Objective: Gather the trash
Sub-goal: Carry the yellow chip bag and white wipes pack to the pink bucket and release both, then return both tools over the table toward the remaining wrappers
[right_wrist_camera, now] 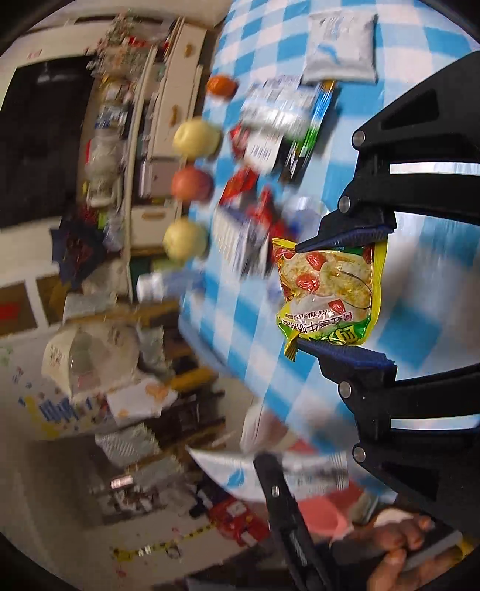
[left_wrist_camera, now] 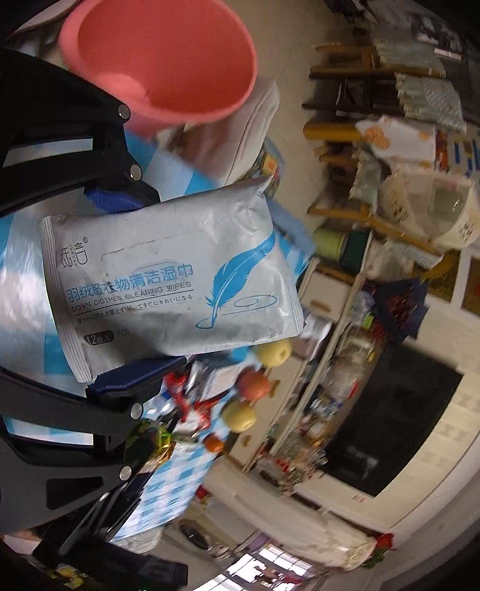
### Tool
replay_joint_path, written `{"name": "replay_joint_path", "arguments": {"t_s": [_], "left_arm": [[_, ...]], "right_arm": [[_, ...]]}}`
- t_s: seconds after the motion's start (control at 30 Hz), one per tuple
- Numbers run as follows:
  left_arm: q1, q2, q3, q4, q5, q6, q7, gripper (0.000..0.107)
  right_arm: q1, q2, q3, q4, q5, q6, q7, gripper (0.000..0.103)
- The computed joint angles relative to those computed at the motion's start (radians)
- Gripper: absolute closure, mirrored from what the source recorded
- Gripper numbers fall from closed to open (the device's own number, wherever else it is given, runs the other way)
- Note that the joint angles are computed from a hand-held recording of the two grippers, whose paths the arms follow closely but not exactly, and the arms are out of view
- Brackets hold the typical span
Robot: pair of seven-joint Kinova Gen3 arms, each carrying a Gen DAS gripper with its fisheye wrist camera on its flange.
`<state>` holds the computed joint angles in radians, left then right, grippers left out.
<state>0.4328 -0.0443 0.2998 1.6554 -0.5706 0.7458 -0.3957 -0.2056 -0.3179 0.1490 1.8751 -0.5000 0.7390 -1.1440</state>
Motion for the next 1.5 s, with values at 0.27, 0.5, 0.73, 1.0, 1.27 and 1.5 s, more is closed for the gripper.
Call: {"name": "replay_joint_path", "arguments": {"t_s": [0.27, 0.5, 0.73, 1.0, 1.27, 1.5], "left_arm": [[-0.185, -0.145, -0.023, 0.118, -0.054, 0.108, 0.142, 0.040], [-0.348, -0.195, -0.058, 0.180, 0.025, 0.143, 0.191, 0.035], [-0.440, -0.201, 0.009, 0.200, -0.056, 0.170, 0.262, 0.020], [-0.400, -0.164, 0.172, 0.209, -0.346, 0.184, 0.408, 0.020], [-0.211, 0.003, 0.200, 0.040, -0.399, 0.355, 0.239, 0.020], [-0.081, 0.064, 0.168, -0.006, -0.434, 0.350, 0.200, 0.020]], "right_arm": [[-0.167, 0.136, -0.134, -0.166, -0.165, -0.009, 0.001, 0.056], [-0.203, 0.327, -0.282, -0.314, -0.171, -0.015, -0.058, 0.053], [-0.071, 0.322, -0.490, -0.277, -0.008, -0.129, -0.275, 0.016], [0.019, 0.182, -0.562, -0.148, 0.318, -0.165, -0.541, 0.010], [-0.156, 0.037, -0.327, 0.014, 0.470, -0.144, -0.621, 0.010], [-0.094, -0.042, -0.261, 0.078, 0.443, -0.132, -0.559, 0.008]]}}
